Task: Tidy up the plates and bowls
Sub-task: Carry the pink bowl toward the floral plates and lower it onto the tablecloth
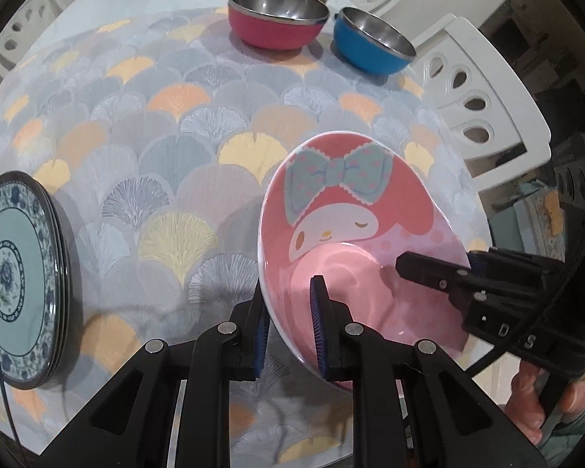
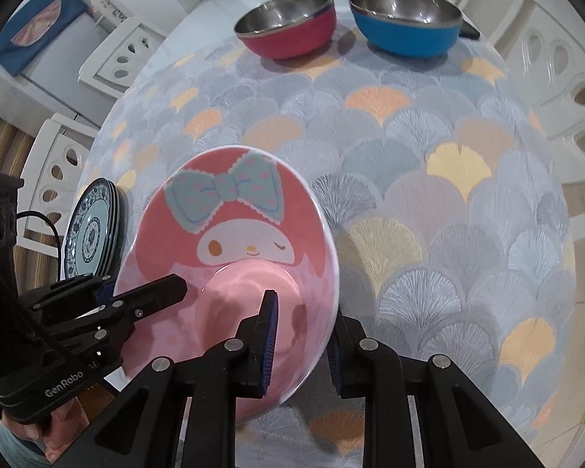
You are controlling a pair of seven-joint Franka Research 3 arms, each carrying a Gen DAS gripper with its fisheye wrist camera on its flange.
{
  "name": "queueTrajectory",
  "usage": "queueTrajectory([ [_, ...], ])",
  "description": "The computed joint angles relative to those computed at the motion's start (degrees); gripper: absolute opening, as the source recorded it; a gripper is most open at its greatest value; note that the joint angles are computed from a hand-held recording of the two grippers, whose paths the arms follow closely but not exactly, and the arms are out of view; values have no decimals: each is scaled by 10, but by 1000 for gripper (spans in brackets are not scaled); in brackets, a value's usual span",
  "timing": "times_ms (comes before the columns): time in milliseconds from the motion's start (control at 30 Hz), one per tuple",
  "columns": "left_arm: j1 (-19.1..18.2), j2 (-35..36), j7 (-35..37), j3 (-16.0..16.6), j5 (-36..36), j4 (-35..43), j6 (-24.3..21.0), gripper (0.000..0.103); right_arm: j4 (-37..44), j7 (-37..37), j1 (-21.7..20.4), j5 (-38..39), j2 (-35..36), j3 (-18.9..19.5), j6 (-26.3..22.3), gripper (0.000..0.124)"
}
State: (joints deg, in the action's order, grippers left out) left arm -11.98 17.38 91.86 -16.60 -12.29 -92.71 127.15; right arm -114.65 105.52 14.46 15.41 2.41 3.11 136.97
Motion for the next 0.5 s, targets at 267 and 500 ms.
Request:
queueTrajectory([
  [267, 9, -5, 8, 5, -1, 9, -15, 16, -17, 17, -5, -14, -23, -4, 6, 22],
  [500, 11, 5, 5, 9, 7, 49, -4, 18, -32, 22, -21, 18, -59, -12, 22, 23],
])
